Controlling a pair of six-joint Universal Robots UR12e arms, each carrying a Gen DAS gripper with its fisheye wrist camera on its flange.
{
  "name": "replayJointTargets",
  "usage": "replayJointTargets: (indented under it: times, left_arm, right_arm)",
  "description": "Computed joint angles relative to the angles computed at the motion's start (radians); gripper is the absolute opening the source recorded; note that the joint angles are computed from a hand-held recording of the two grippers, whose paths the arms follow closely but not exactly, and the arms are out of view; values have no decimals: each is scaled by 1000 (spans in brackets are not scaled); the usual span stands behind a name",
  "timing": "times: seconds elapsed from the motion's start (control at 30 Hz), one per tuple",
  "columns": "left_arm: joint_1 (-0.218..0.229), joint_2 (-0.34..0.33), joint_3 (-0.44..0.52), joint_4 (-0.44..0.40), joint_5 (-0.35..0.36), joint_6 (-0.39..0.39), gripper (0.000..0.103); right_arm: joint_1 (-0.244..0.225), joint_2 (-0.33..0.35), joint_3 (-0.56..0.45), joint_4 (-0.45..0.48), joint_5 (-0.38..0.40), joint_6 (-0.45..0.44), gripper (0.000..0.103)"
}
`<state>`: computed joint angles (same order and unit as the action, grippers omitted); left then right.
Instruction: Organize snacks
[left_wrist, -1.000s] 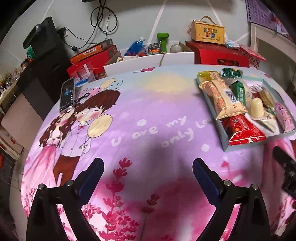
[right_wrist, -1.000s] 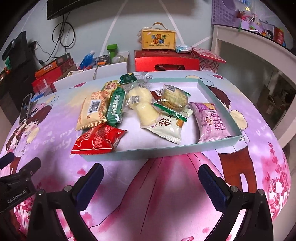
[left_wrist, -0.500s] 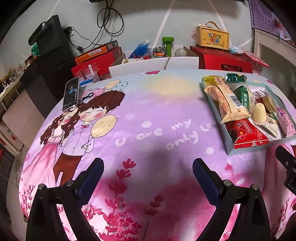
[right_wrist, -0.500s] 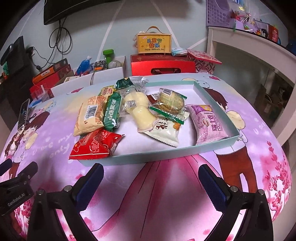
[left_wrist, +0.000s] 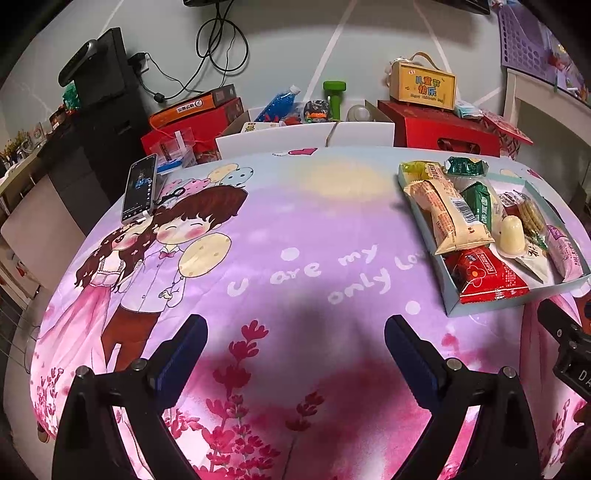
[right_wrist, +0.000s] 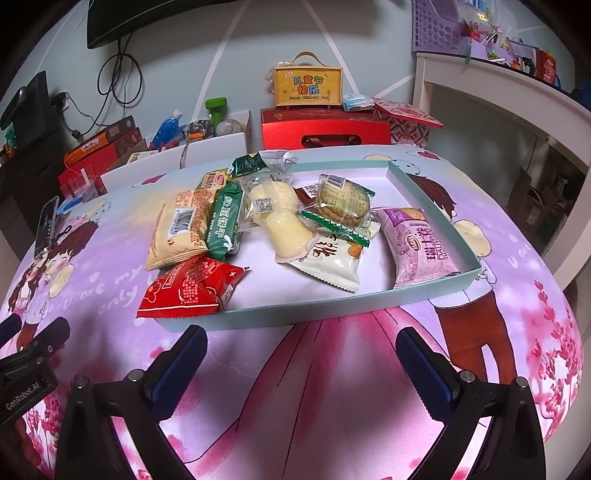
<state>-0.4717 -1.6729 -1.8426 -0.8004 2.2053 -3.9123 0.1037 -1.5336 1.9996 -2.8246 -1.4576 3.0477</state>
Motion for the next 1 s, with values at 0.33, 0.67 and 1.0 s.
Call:
replayJointTargets:
  times: [0.33,0.67,1.0]
  left_arm:
    - [2,0,-2,6,-5,0,97]
    - [0,-2,0,3,-2,7,97]
    - [1,-4,1,-4,-3,3,97]
  right_arm:
    - [-2,2,1,-1,10,2,103]
    - [-2,2,3,-5,12,2,103]
    - [1,0,2,-3,10,-3,103]
